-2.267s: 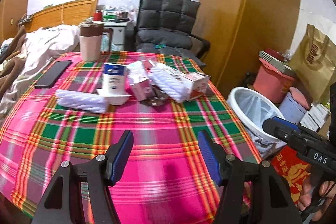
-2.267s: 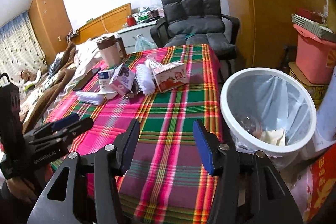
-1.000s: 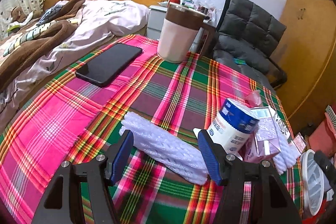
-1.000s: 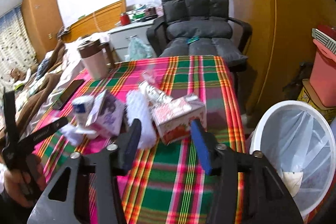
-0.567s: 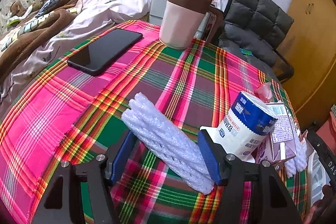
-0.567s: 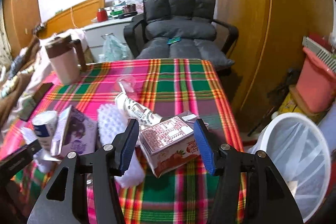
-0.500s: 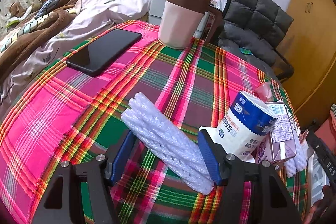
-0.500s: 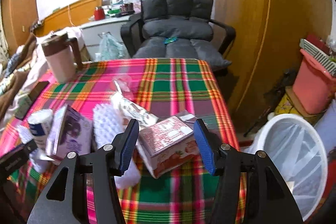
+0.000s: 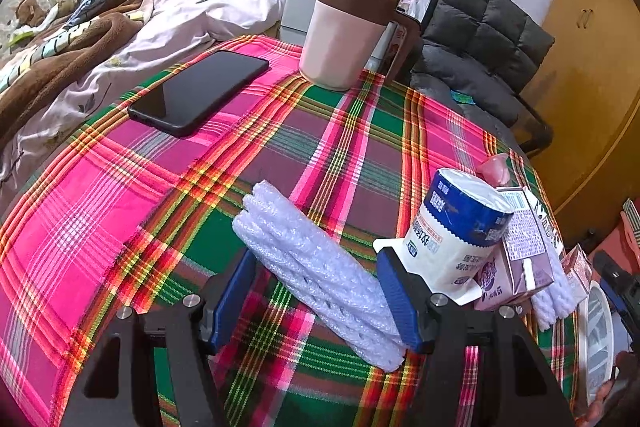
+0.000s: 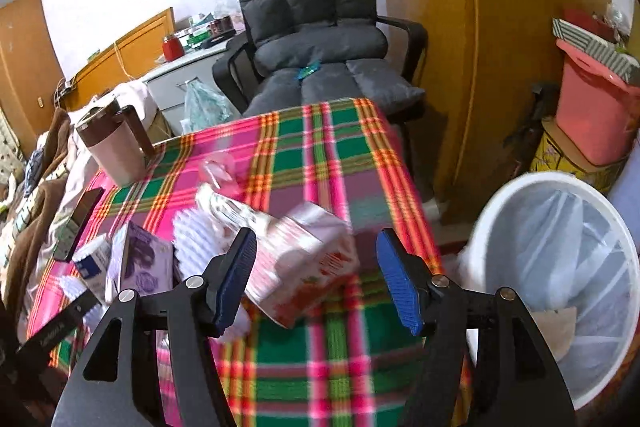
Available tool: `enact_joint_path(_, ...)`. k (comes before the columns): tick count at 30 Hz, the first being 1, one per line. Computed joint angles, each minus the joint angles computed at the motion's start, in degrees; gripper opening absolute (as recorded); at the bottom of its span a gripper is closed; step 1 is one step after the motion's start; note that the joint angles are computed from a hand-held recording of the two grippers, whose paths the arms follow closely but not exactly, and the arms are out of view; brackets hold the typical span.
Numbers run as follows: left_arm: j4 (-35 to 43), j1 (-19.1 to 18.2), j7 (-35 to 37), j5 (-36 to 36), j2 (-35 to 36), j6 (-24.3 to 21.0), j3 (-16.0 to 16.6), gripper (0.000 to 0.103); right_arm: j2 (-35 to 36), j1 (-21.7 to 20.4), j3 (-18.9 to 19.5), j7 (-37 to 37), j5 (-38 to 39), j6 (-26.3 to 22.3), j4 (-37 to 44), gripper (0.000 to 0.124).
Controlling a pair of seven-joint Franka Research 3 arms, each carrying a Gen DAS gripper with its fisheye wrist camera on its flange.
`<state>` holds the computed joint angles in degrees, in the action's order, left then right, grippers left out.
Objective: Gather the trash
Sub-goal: 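Lift bubble wrap with the left tool while the right tool grasps the milk carton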
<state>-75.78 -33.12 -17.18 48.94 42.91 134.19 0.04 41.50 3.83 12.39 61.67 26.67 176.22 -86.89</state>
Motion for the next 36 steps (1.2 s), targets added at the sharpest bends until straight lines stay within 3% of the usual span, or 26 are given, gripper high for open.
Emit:
enact_joint_path(6, 0.75, 0.13, 0.67, -0.29, 0.46, -0.28, 0.01, 0.063, 3.70, 10.35, -12.35, 10.96, -5.59, -2.59, 4.61, 0.066)
enact_joint_path(9, 0.93, 0.06, 0.81, -0.23, 0.64, -0.25, 0.14, 0.063, 3.20, 8.52, -10.46, 10.74, -7.14, -1.29, 3.25, 0.069)
enact_joint_path(12, 0.37, 0.08, 0.36, 0.13, 0.39, 0.63, 0.33, 0.063, 1.46, 8.91, -12.04, 12.30, -8.33, 0.62, 0.56, 0.069)
enact_joint_path(15, -1.04, 0.07, -0.53, 0.82, -0.37, 1.87, 0.51, 0.063, 0.29, 5.93, -9.48, 10.93, -8.51, 0.01, -1.02, 0.061)
enact_joint_path(17, -2.00, 0.11, -1.02, 1.24, -0.94, 2.38, 0.53, 0.053, 0.20, 4.14, -8.05, 9.10, -8.83, -1.09, -1.35, 0.041)
enact_joint_path(18, -2.65, 0.27, -1.32, 1.47, -1.30, 2.99, 0.50, 0.050, 0.16, 4.01, -7.99, 8.79, -8.84, -1.35, -1.53, 0.040)
enact_joint_path(25, -6.33, 0.81, -2.81, 3.79, -3.42, 7.25, 0.58, 0.028, -1.74, -3.84, 1.62, -0.74, -5.03, 0.93, -5.15, 0.039)
enact_joint_path(32, -9.82, -0.56, -4.69, 8.34, -6.15, 8.02, 0.58, 0.025, -3.55, -15.44, 15.62, -13.82, 1.46, 2.92, -10.33, 0.039)
enact_joint_path(36, -10.88, -1.32, -4.66, 10.90, -7.50, 7.27, -0.29, 0.025, -4.30, -20.78, 21.55, -20.38, 5.32, 2.85, -13.04, 0.039)
